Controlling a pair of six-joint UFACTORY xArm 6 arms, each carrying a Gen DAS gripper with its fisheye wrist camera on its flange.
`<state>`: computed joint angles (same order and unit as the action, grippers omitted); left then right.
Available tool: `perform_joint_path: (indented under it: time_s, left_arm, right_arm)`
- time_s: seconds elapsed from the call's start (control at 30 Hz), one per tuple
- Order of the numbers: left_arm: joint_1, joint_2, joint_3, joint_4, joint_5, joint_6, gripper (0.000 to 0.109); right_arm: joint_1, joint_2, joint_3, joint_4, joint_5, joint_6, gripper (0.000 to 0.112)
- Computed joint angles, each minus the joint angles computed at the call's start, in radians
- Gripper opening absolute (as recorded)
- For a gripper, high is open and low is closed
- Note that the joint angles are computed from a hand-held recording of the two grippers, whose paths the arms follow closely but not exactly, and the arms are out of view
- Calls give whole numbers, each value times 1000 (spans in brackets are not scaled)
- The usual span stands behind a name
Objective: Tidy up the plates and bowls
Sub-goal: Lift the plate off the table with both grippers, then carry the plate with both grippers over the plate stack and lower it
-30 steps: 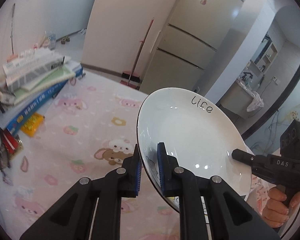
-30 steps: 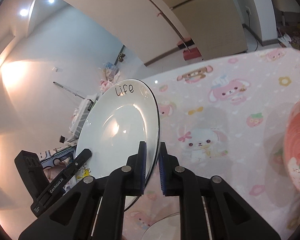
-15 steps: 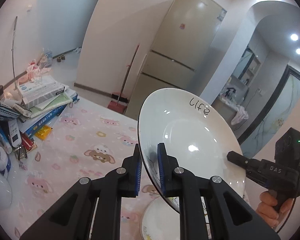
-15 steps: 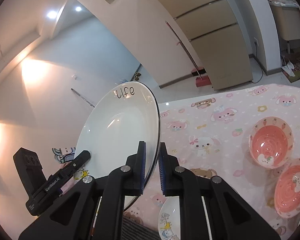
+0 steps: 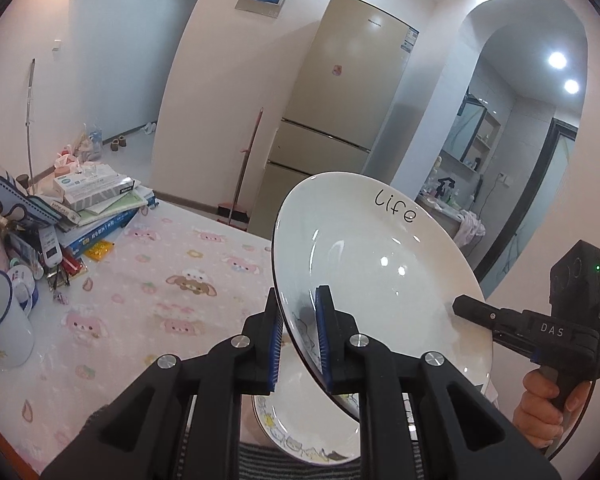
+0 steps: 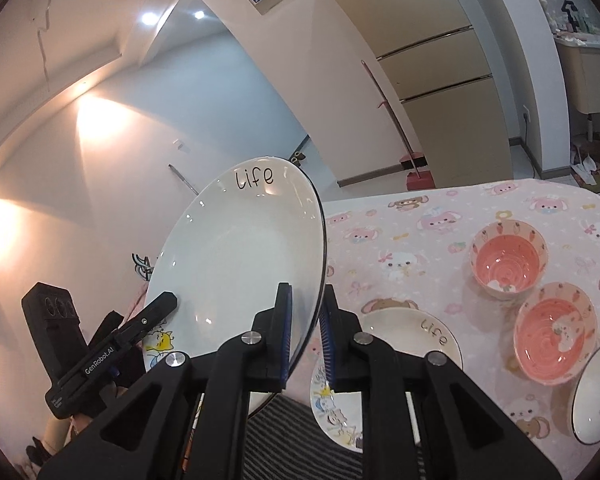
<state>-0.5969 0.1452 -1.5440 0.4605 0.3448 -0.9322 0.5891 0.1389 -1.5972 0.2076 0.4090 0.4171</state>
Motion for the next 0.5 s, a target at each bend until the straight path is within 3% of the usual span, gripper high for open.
perform_joint_path:
  time_s: [0.2, 0.37, 0.5]
  left_arm:
    - [-22, -21, 79, 16, -26, -30, 16]
    - [-35, -31, 136, 48, -46, -61, 16]
    - [-41, -24, 177, -6, -75, -20, 16]
  right_arm:
    - [11, -82, 143, -83, -34, 56, 15]
    - [13, -132, 257, -58, -71, 42, 15]
    - [11, -146, 315, -38, -80, 38, 15]
